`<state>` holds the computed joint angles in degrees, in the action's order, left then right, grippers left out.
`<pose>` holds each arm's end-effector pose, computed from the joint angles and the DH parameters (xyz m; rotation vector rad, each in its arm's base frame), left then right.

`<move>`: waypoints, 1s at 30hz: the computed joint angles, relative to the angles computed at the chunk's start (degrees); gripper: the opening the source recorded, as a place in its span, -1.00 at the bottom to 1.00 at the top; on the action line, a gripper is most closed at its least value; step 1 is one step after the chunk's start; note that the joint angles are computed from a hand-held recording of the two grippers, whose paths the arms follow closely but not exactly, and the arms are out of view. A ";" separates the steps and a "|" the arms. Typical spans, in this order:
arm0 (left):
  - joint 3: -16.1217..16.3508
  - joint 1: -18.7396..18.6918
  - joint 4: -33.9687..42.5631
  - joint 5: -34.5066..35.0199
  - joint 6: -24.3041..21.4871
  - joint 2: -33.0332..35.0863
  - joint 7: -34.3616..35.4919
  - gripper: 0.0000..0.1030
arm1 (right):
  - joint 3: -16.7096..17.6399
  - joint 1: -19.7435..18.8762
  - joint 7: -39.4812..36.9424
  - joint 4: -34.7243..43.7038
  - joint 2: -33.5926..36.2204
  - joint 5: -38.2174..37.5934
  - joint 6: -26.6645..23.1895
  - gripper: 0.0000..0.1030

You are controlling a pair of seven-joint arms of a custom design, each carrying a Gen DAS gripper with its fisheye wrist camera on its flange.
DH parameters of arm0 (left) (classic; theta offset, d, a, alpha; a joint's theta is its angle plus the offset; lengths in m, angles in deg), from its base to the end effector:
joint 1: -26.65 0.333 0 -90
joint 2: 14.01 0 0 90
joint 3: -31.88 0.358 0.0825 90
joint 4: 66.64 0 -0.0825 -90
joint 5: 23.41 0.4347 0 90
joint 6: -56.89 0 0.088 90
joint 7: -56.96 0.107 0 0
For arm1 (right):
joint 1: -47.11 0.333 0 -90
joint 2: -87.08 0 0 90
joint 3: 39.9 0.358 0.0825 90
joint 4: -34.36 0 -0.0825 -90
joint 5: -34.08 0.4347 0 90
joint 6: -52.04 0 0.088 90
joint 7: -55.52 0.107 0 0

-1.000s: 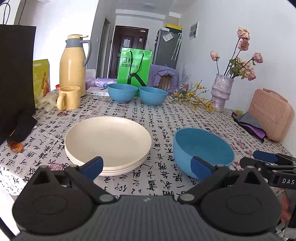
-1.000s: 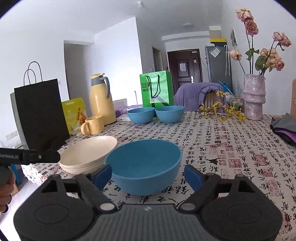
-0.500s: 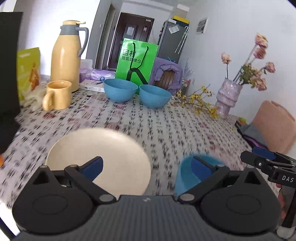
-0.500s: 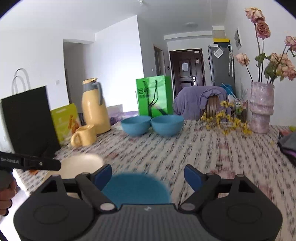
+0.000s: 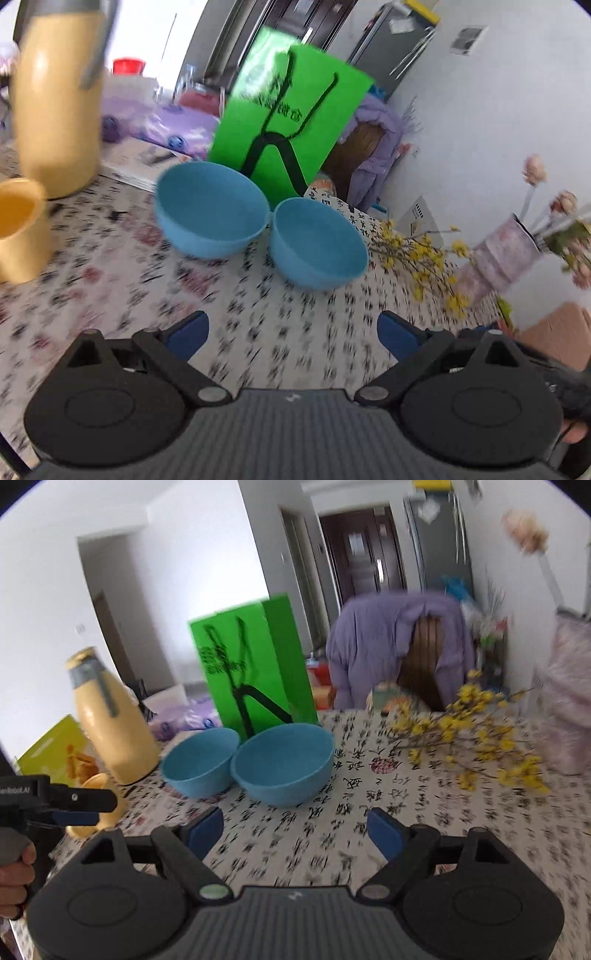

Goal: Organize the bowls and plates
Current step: 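Move both grippers to the middle blue bowl, then close both grippers on the rim of the middle blue bowl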

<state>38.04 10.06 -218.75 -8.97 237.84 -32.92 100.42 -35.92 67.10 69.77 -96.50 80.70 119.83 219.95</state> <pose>0.4603 -0.1061 0.4520 -2.1862 1.4714 -1.0864 0.5293 0.1666 0.4544 -1.8034 1.2509 -0.3352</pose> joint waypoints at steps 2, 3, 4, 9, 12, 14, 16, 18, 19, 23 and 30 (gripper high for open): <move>0.94 0.06 5.41 3.48 -1.22 6.07 -5.11 0.89 | -0.12 -0.55 3.79 5.58 6.02 -3.07 -0.54 0.61; 0.74 -0.13 7.83 0.67 -2.03 8.87 -3.35 0.84 | 0.03 -0.92 4.40 8.32 8.80 -3.21 -0.77 0.61; 1.01 -1.32 9.98 -6.10 -2.94 11.29 2.35 0.81 | 0.36 -1.32 5.41 10.69 11.34 -3.75 -0.99 0.56; 2.23 -4.23 19.03 -26.42 -7.97 20.64 16.88 0.28 | 2.57 -3.62 15.27 20.84 22.39 -10.59 -2.18 0.32; 1.12 -2.75 21.26 -23.36 -8.43 23.50 12.99 0.09 | 4.17 -4.99 18.70 24.42 26.62 -12.76 -2.15 0.08; 0.89 -2.24 21.93 -20.03 -7.21 24.74 9.49 -0.02 | 5.16 -5.71 20.73 26.13 28.77 -14.11 -1.80 -0.07; 0.52 -1.67 22.64 -17.05 -6.67 25.67 7.34 -0.11 | 5.71 -6.08 23.23 27.46 30.43 -16.28 -1.70 -0.13; 0.81 -1.69 23.45 -12.97 -7.10 26.38 4.23 -0.36 | 6.17 -6.41 25.38 28.49 31.80 -18.45 -1.71 -0.40; 0.18 -1.04 23.78 -12.26 -7.16 26.68 4.20 -0.47 | 6.54 -6.73 25.89 28.70 32.14 -19.24 -1.86 -0.57; -2.21 1.72 24.02 -10.52 -6.66 27.03 2.53 -0.63 | 7.65 -7.22 26.63 28.45 32.16 -21.04 -0.88 -0.63; -5.57 4.85 21.83 -3.97 -6.51 24.18 -1.43 -0.65 | 9.42 -8.82 24.43 25.21 29.27 -19.38 0.15 -0.65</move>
<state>32.47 14.90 -196.92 -12.94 231.33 -8.75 99.00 -26.50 58.27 94.20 -71.29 109.97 100.45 220.10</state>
